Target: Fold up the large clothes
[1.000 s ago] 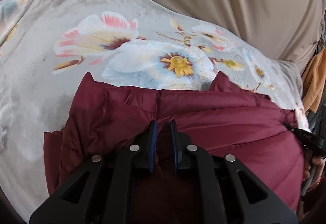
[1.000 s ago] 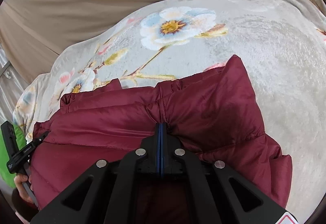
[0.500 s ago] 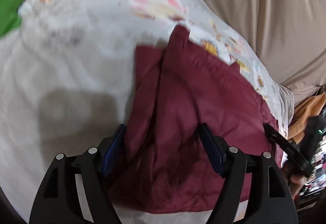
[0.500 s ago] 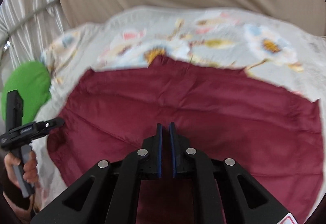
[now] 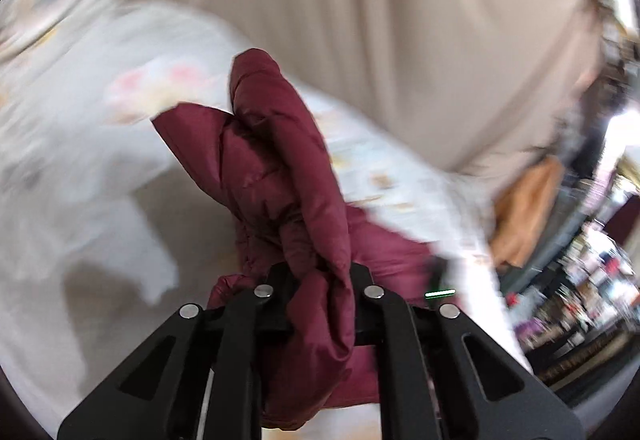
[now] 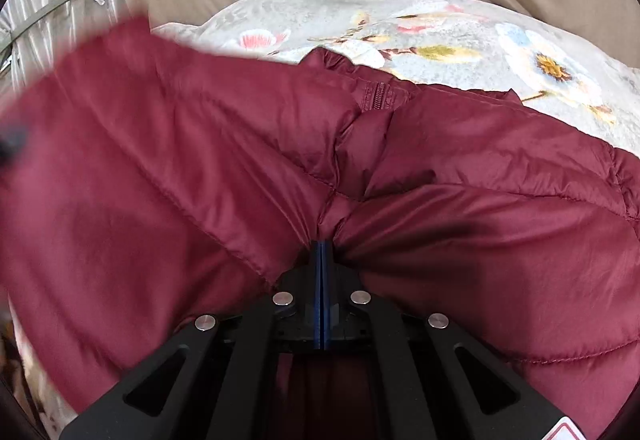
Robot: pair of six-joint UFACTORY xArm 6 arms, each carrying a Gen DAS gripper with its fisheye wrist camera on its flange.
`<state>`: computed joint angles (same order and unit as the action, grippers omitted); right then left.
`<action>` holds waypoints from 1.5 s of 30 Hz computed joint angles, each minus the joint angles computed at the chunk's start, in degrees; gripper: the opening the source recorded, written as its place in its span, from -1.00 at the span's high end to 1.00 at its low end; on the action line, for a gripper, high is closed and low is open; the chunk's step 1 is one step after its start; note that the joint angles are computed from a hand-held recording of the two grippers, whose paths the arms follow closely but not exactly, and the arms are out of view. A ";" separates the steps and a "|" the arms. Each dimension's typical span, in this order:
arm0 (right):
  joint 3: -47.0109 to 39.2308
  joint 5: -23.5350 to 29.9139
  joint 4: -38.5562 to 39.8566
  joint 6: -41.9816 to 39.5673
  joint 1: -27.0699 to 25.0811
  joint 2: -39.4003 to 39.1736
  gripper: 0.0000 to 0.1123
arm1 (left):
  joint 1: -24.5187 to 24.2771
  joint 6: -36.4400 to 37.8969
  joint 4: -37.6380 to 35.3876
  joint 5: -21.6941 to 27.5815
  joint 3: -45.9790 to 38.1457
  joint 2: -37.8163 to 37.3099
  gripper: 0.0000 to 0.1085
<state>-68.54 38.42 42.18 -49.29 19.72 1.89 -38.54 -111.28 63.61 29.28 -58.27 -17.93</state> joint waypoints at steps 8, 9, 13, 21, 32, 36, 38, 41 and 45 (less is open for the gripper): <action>-7.26 18.21 5.42 3.91 -8.70 2.00 1.00 | -0.77 13.72 -7.74 -6.55 -18.62 17.97 0.83; -7.21 20.17 6.14 3.97 -10.27 1.02 0.95 | -0.80 13.25 -7.58 -6.45 -18.06 17.39 0.83; -6.41 34.87 8.20 0.16 -19.00 -3.65 0.84 | -0.67 9.70 -5.51 -5.04 -15.24 14.55 0.83; -1.58 39.07 5.99 -5.71 -14.83 -3.31 0.93 | -3.12 7.04 -3.91 -1.32 -15.84 13.96 0.83; -7.61 48.05 9.70 -1.39 -17.11 4.78 1.00 | -4.77 26.13 -18.18 -2.03 -31.53 29.60 0.83; -5.96 52.57 10.95 -3.11 -27.16 -0.81 0.97 | -4.70 31.11 -22.52 -1.84 -34.72 32.33 0.84; -3.79 47.01 10.73 -5.26 -31.55 -5.18 0.97 | -4.82 33.55 -24.61 -1.44 -35.94 33.63 0.84; -4.99 36.92 11.37 -3.44 -35.73 -4.88 0.95 | -5.06 36.14 -27.56 -1.45 -38.45 36.41 0.84; -8.79 32.37 7.63 0.51 -33.27 0.81 0.98 | -6.08 41.20 -32.52 1.55 -45.60 42.40 0.84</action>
<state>-77.34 70.79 49.81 -48.78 -13.55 2.70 -44.63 -70.08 31.08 30.83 -103.87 24.46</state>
